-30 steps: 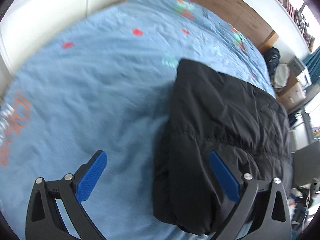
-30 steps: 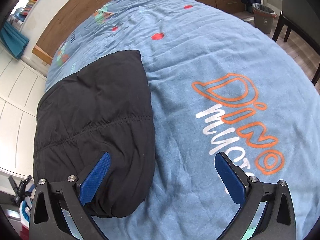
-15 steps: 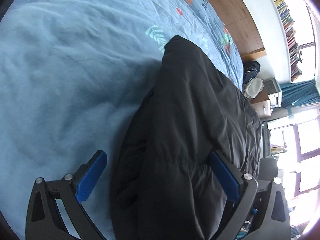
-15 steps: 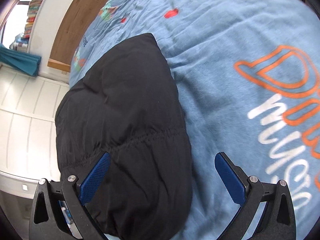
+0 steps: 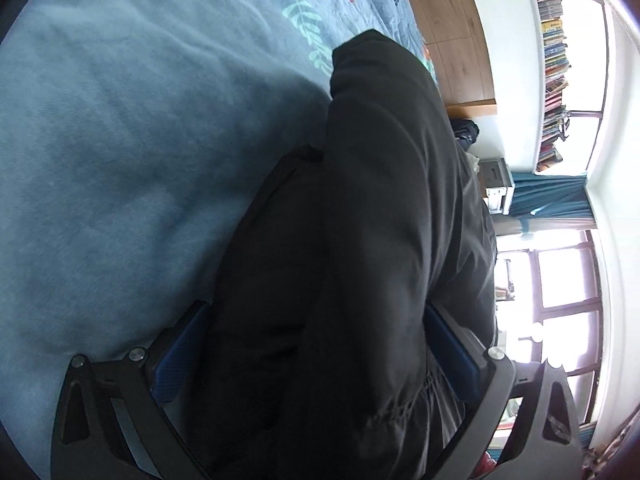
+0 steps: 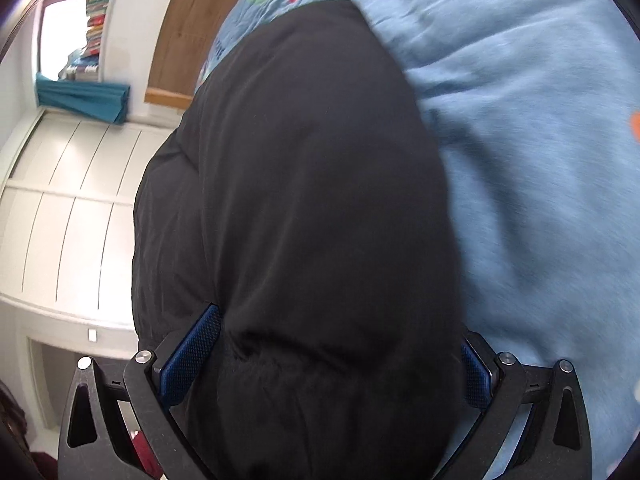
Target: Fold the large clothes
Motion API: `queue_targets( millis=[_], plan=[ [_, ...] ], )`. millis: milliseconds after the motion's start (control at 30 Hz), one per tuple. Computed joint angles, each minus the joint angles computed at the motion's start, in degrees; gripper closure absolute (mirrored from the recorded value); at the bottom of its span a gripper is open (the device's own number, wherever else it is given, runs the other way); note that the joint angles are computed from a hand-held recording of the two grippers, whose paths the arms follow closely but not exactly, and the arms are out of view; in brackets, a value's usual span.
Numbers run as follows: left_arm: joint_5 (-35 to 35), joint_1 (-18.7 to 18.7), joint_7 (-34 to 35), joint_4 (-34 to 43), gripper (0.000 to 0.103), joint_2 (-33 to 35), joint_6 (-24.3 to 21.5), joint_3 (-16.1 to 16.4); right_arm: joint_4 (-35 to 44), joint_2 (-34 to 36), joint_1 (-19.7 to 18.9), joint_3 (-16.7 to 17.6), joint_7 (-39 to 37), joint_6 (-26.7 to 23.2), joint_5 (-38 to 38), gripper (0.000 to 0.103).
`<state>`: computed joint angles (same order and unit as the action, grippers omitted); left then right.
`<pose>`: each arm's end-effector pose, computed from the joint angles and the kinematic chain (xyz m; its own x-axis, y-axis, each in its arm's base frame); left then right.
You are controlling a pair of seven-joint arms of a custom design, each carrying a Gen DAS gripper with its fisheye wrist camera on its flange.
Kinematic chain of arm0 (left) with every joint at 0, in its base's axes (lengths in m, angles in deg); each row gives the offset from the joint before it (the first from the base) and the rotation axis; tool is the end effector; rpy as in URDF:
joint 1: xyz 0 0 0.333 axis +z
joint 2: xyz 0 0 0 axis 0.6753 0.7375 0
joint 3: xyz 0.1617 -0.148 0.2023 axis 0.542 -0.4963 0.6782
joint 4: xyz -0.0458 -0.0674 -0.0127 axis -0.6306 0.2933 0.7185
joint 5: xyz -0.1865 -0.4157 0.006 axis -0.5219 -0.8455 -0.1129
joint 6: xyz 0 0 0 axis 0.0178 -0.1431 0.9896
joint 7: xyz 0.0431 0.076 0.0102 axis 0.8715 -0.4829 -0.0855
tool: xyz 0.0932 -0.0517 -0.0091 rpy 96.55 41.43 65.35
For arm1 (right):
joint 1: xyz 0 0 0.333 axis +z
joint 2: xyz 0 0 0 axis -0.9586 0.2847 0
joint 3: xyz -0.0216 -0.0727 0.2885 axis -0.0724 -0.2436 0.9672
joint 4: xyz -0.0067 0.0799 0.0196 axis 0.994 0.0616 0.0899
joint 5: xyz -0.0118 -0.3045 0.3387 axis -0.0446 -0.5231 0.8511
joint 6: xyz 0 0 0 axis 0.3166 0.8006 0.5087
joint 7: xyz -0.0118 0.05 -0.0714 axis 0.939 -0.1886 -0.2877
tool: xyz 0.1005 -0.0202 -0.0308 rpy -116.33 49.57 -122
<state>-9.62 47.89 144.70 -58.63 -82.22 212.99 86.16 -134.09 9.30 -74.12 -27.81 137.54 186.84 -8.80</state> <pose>0.4586 0.0796 0.4824 0.3028 -0.4532 0.8384 -0.7873 -0.6147 -0.0479 0.5982 -0.0190 0.4728 -0.0081 -0.5951 -0.8036 -0.9792 0.1677 -0.1143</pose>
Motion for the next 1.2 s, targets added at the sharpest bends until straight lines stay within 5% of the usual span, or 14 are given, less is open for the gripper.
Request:
queue_targets(
  millis=[200,367,867,1000,1133,1200],
  plan=[
    [-4.1,-2.0,3.7,3.0,0.0,4.5,-2.9,0.7,4.5,4.7,0.8,1.8,-3.2,-4.7,2.7,0.001],
    [-2.7,-1.8,3.1,5.8,0.0,7.9,-3.8,-1.8,4.6,5.2,0.6,2.7,-3.4,-3.9,3.1,0.0],
    [4.2,-4.4,-7.1,9.6,0.001,11.7,4.0,-8.2,6.5,6.2,2.3,4.8,1.2,1.3,-2.7,0.0],
    [9.4,-5.7,-11.8,11.4,0.028,12.3,6.1,-10.0,5.9,5.2,3.4,5.1,3.0,3.8,-4.4,0.014],
    [8.0,-8.4,-11.8,12.8,0.066,12.6,7.4,-9.8,6.2,4.0,4.5,5.2,4.2,4.0,-5.0,0.053],
    [6.3,-9.6,-11.7,13.5,0.073,12.6,8.8,-9.9,6.7,3.7,5.1,5.3,5.2,4.3,-5.6,0.065]
  ],
)
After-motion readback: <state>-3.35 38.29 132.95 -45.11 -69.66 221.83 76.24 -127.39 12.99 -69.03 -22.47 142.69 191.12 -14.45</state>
